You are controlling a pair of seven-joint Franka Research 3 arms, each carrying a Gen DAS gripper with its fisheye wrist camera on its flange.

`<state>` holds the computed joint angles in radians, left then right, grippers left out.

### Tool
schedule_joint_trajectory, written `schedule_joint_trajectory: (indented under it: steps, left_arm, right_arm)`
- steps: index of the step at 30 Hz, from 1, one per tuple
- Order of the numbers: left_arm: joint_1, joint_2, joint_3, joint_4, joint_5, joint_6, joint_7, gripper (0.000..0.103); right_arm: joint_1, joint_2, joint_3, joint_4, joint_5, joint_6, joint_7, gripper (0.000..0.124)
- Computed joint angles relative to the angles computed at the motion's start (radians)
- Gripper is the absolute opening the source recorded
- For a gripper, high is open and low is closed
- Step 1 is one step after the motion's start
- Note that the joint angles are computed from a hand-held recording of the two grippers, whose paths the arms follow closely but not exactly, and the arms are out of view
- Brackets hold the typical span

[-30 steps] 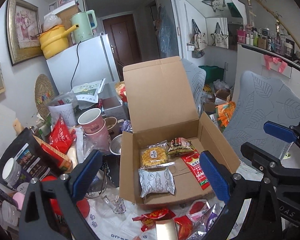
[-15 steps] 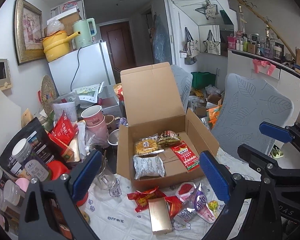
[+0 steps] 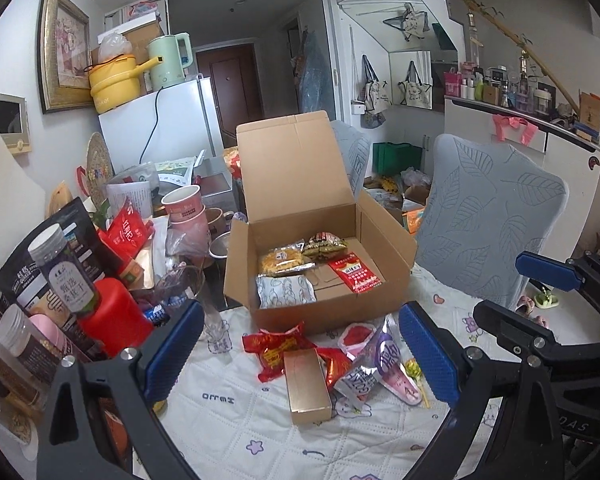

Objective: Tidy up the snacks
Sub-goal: 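Withdraw both tools from the box toward the snacks on the table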

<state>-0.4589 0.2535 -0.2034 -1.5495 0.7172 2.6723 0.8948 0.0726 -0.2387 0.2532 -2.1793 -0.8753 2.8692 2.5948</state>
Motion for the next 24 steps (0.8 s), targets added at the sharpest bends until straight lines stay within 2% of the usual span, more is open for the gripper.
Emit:
schedule_joint_trajectory:
  steps: [9,15,24]
  left_arm:
    - [0.016,-0.052,-0.01,-0.123,0.016,0.048,-0.012,0.1]
    - [0.055,-0.063,-0.037,-0.191,-0.106,0.093,0.066,0.1]
    - [0.069,-0.023,-0.041,-0.209,-0.192,0.094,0.134,0.1]
  right_arm:
    - [-0.01,-0.018,0.02,-0.084,-0.014,0.029,0.052,0.064]
    - [-0.011,0.002,0.018,-0.116,0.015,0.068,0.044,0.064]
    - [0.035,0.094,-0.03,-0.113,0.109,0.091,-0.033,0.064]
